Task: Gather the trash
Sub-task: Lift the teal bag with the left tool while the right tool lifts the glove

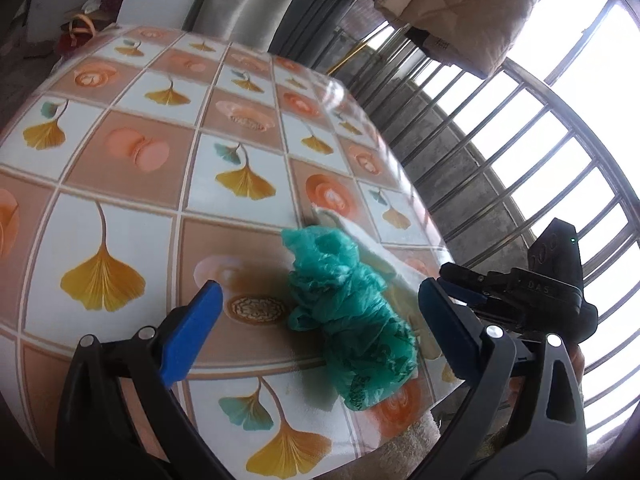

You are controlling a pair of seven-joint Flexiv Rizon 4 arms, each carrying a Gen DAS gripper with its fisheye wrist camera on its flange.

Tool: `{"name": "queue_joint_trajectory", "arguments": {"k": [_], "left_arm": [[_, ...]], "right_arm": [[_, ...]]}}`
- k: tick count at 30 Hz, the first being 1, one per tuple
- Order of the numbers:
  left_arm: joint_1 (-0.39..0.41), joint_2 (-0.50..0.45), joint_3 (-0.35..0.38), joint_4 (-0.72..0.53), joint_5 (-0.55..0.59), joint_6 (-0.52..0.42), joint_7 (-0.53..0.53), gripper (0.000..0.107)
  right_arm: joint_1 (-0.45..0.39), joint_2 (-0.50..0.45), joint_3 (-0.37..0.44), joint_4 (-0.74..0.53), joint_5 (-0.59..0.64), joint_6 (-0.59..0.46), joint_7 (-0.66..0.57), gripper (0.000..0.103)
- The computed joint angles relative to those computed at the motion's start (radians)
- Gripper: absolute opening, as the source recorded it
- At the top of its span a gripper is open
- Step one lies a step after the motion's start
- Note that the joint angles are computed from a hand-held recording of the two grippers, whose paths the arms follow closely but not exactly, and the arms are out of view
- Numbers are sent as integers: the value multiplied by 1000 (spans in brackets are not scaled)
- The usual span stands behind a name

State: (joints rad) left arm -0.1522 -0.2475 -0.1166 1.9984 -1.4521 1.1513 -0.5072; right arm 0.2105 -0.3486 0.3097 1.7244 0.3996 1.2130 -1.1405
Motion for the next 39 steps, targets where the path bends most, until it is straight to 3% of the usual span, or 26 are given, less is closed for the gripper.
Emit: {"name": "queue_joint_trajectory", "arguments": {"k": [2,5,8,10,11,14,20,25,31,39], "left_arm": [[-2,16,-6,-2,-55,-17,83,94],[-12,22,0,-7,-34,-37,109,94],[-14,7,8,-14,74,-37,33,76],[-10,-8,13,-18,174,-23,-63,71],[-4,-13,11,-20,206,-24,-86,64],[16,-28,5,-27,294,-20,-144,57],[35,-33,-19,-33,370,-3,-147,57],[54,-45,-14,-54,481,-53,-214,61],[73,-47,-31,-57,472,-68,-225,60],[71,-38,-34,-50,433,-54,-211,48]], "right_arm": [[-17,-8,24,-19,30,-10,-41,38],[-37,-25,54,-58,84,-49,-101,38],[-32,-41,56,-86,116,-79,-133,38],[-9,-48,35,-92,92,-95,-119,38],[-5,-53,30,-99,88,-105,-117,38],[7,-66,20,-115,72,-125,-116,38],[29,-82,3,-133,22,-144,-104,38],[29,-96,4,-151,9,-150,-103,38],[-9,-130,46,-198,78,-189,-167,38],[-27,-125,56,-191,146,-192,-196,16]]}}
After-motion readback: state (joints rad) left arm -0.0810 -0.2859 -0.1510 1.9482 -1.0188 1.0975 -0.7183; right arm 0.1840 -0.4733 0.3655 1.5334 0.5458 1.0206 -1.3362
